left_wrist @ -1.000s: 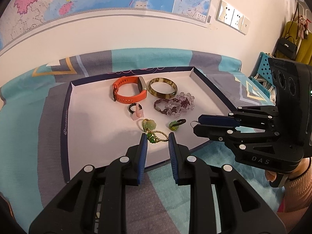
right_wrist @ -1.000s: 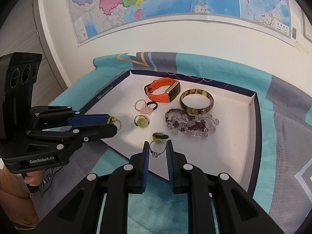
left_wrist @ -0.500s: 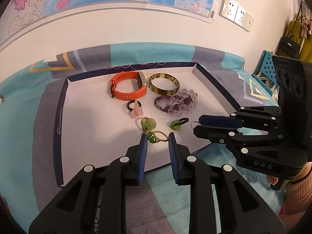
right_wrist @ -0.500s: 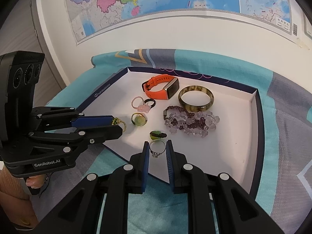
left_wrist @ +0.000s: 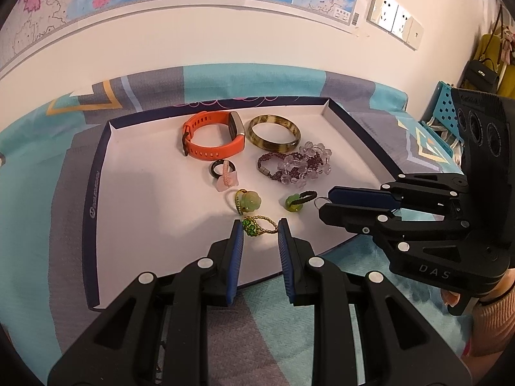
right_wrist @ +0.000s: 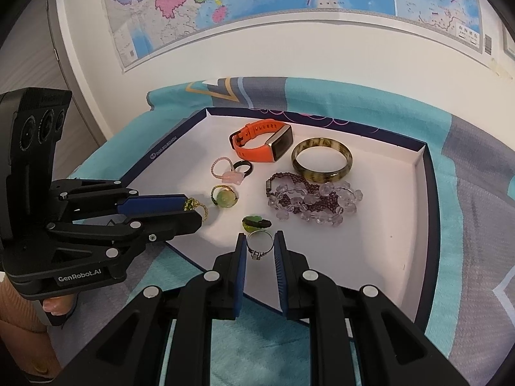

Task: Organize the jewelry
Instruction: 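Lower the gold chain with the left tool while the right tool lowers the silver ring into the box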

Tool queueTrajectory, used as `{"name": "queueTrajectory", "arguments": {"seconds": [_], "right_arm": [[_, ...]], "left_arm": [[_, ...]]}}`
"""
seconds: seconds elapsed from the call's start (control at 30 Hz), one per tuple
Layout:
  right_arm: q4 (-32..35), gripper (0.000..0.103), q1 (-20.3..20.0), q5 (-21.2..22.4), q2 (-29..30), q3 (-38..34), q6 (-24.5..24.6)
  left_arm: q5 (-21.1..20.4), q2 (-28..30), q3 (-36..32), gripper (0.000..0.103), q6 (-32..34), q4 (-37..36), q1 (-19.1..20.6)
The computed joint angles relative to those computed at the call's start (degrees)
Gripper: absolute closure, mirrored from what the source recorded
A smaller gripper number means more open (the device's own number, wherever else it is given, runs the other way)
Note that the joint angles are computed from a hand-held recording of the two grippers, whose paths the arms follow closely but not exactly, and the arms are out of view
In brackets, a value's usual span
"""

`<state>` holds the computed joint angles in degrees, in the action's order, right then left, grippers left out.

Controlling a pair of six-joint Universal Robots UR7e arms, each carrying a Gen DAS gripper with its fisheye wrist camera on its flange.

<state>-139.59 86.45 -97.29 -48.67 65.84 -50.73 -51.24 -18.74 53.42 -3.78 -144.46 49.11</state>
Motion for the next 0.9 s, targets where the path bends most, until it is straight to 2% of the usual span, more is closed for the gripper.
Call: {"name": "queueTrajectory", "arguments": {"seconds": [0.9], "right_arm": [[-1.8,0.087,0.4,-2.2,1.0,-0.4,-0.6]], "left_arm": [[1.1,1.2,-1.4,0.08,-0.2,0.6,0.1]]}}
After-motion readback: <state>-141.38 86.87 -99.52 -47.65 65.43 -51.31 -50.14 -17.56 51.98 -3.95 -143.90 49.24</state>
